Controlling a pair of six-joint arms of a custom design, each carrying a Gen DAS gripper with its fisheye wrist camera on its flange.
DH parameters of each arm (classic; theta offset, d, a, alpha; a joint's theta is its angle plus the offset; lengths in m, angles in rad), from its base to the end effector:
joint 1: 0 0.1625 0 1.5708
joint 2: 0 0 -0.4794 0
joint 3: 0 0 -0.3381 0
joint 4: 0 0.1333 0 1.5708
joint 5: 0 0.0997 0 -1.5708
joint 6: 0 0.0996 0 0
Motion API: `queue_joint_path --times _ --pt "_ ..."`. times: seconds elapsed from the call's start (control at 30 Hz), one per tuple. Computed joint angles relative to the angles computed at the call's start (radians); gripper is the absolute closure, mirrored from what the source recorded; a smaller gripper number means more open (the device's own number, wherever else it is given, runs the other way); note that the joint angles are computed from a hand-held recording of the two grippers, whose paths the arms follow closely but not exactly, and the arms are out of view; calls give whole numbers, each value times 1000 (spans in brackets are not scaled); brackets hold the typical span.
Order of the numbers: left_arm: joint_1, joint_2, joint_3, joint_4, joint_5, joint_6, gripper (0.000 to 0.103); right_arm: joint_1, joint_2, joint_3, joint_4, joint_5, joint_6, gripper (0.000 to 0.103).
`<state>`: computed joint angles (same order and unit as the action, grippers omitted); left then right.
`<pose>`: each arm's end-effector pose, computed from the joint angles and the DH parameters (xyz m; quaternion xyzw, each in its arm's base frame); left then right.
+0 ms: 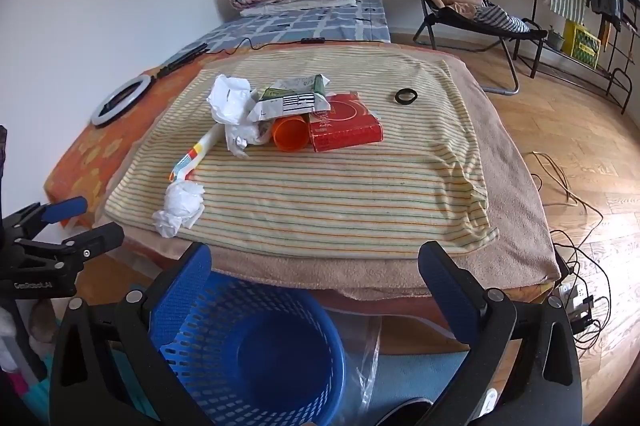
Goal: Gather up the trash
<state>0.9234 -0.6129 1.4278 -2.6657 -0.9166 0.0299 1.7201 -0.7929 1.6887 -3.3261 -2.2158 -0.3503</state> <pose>-0.2927 -0.7086 0.1438 0.2692 0.8994 -0.2226 0.2630 0.1727 -0.6547 0.2636 0.0852 -0.8681 0.3643 0.3263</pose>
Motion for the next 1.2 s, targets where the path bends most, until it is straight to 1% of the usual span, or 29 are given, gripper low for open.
queue_joint_path --times 1.2 --pt "8 0 1 8 2 -7 0 -4 0 8 -7 -6 5 0"
